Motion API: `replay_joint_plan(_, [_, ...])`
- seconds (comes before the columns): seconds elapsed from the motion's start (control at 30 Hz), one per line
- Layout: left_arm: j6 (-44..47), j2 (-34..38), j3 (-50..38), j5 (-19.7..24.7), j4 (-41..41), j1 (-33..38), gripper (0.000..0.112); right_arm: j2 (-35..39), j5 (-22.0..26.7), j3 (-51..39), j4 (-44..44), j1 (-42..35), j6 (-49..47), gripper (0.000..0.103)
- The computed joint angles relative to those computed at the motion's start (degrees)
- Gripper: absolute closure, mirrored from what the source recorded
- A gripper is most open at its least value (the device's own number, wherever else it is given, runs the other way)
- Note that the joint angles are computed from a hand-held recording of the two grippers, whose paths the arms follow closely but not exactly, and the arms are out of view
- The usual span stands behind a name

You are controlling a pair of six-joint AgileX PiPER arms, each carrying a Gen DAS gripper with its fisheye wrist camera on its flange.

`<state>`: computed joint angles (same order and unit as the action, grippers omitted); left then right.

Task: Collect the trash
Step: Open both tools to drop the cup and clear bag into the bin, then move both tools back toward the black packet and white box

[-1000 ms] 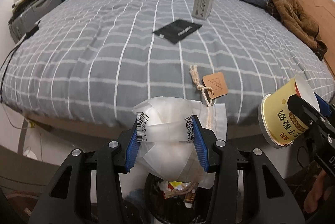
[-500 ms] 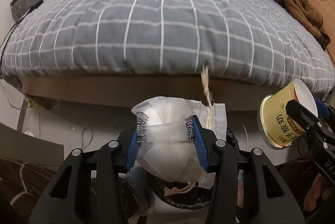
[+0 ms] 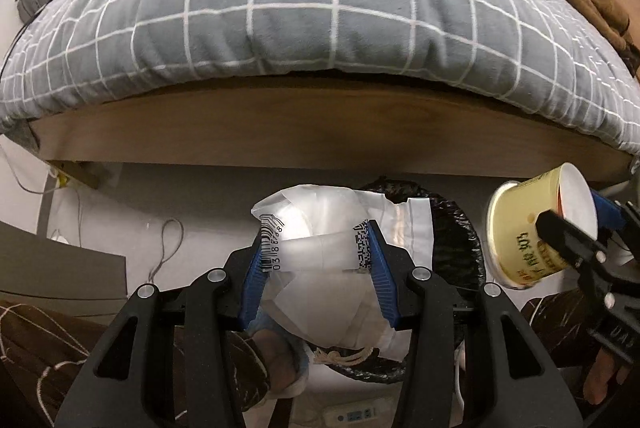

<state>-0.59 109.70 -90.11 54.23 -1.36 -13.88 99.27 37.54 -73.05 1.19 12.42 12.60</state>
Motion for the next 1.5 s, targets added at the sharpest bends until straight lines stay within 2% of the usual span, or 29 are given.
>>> replay_joint_plan(0.03, [0.0, 0.3, -0.3, 0.1, 0.1, 0.2, 0.067, 0.4, 0.0, -0.4, 0.3, 0.3, -0.3, 0.033])
replay_joint_plan(0.1, [0.1, 0.3, 0.2, -0.2, 0.4, 0.5, 0.067, 0.9, -0.2, -0.8, -0.6, 1.2, 0.6, 0.021])
replay_joint_plan(0.2, [0.3, 0.7, 0.5, -0.4, 0.3, 0.9, 0.067, 1.2, -0.2, -1.0, -2.1, 1.7, 2.0, 0.017])
replay_joint_plan(0.4, [1.1, 2.2, -0.4, -0.7, -0.2, -0.7, 0.067, 0.0, -0.3, 0.9, -4.0, -0.6, 3.8, 0.012])
replay_joint_plan(0.67, [0.8, 3.1, -1.4, -0.7, -0.1, -4.9, 0.066, -3.1, -1.2, 5.2, -5.4, -4.8, 5.4, 0.011])
replay_joint_plan(0.73, [0.5, 3.1, -1.3, -1.2, 0.3, -5.8, 0.063, -3.5, -1.4, 5.8, -5.7, -5.4, 5.8, 0.011])
replay_joint_plan(0.83, [-0.9, 3.2, -0.8, -3.1, 3.2, -7.3, 0.045, -3.9, -1.7, 6.2, -5.8, -5.9, 6.2, 0.011])
replay_joint_plan(1.07, [-3.6, 2.8, -1.8, -5.0, 6.3, -7.7, 0.018, -4.2, -2.2, 5.4, -8.1, -5.1, 7.9, 0.011])
replay_joint_plan(1.13, [-4.9, 2.6, -2.9, -5.3, 7.5, -7.9, 0.015, -4.0, -2.2, 4.4, -9.2, -5.0, 8.8, 0.011])
replay_joint_plan(1.33, [-4.3, 3.9, -10.1, -3.2, 7.2, -7.1, 0.015, -3.2, -2.4, -0.7, -13.3, -5.4, 11.1, 0.011])
replay_joint_plan(1.5, [-3.2, 6.7, -19.2, 0.5, 6.1, -6.2, 0.015, -1.3, -1.9, -6.0, -15.4, -5.8, 11.7, 0.011])
